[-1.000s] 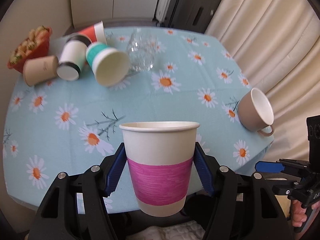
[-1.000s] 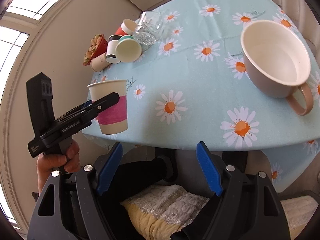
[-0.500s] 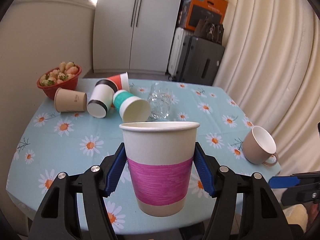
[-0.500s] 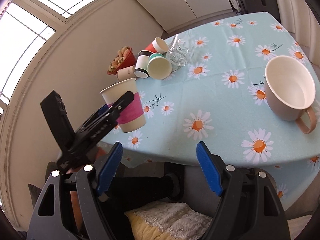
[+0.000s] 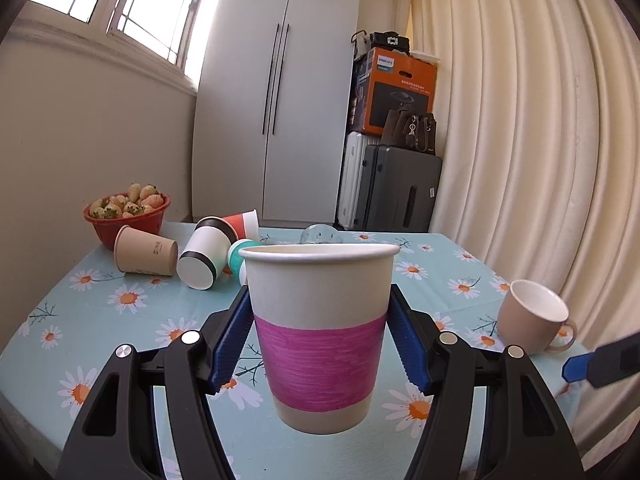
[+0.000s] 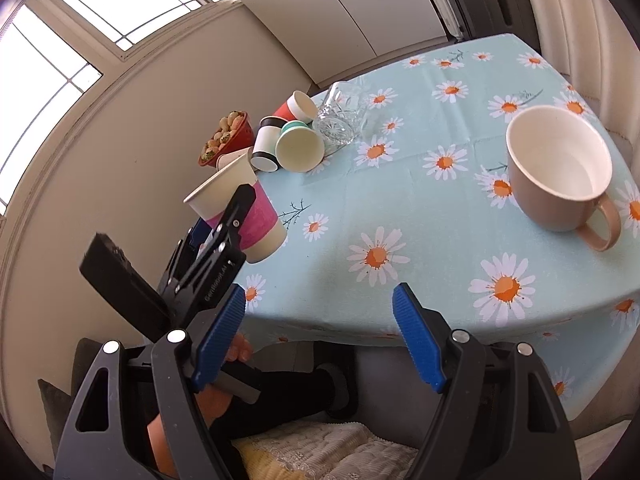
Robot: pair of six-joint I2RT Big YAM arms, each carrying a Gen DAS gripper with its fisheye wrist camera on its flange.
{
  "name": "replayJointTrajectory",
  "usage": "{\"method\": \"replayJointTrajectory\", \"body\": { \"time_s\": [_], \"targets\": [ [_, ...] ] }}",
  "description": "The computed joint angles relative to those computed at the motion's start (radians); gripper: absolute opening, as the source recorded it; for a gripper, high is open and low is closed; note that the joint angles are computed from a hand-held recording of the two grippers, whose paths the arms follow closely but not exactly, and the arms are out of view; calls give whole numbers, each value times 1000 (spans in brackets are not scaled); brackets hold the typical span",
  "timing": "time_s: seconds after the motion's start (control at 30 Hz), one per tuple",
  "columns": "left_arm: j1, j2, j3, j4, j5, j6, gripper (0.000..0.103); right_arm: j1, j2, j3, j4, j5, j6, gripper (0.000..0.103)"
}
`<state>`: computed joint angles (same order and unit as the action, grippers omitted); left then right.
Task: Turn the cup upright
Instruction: 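Lower the pink-band cup upright onto the tablecloth and open the left gripper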
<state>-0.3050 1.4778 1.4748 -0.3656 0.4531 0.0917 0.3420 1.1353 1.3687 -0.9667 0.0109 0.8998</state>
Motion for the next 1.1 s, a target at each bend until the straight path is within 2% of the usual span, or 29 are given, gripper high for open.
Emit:
{"method": "replayJointTrajectory", "body": {
  "time_s": [0.17, 0.33, 0.53, 0.97, 1.1],
  "targets": [
    [-5, -21, -86, 134, -14, 5, 65, -16, -9, -32, 25, -19, 25, 76],
    [-12, -18, -130, 202, -50, -35, 66, -22, -12, -48, 25, -33, 35, 76],
    [-23, -18, -176, 282, -100, -35, 66, -21, -9, -53, 12, -33, 44, 76],
    [-36, -14, -209, 320, -128, -26, 66, -1, 9, -37, -13, -12, 45, 76],
    [-37, -9, -199, 301, -139, -24, 66, -15, -6, -54, -2, -19, 77, 76]
  ]
}}
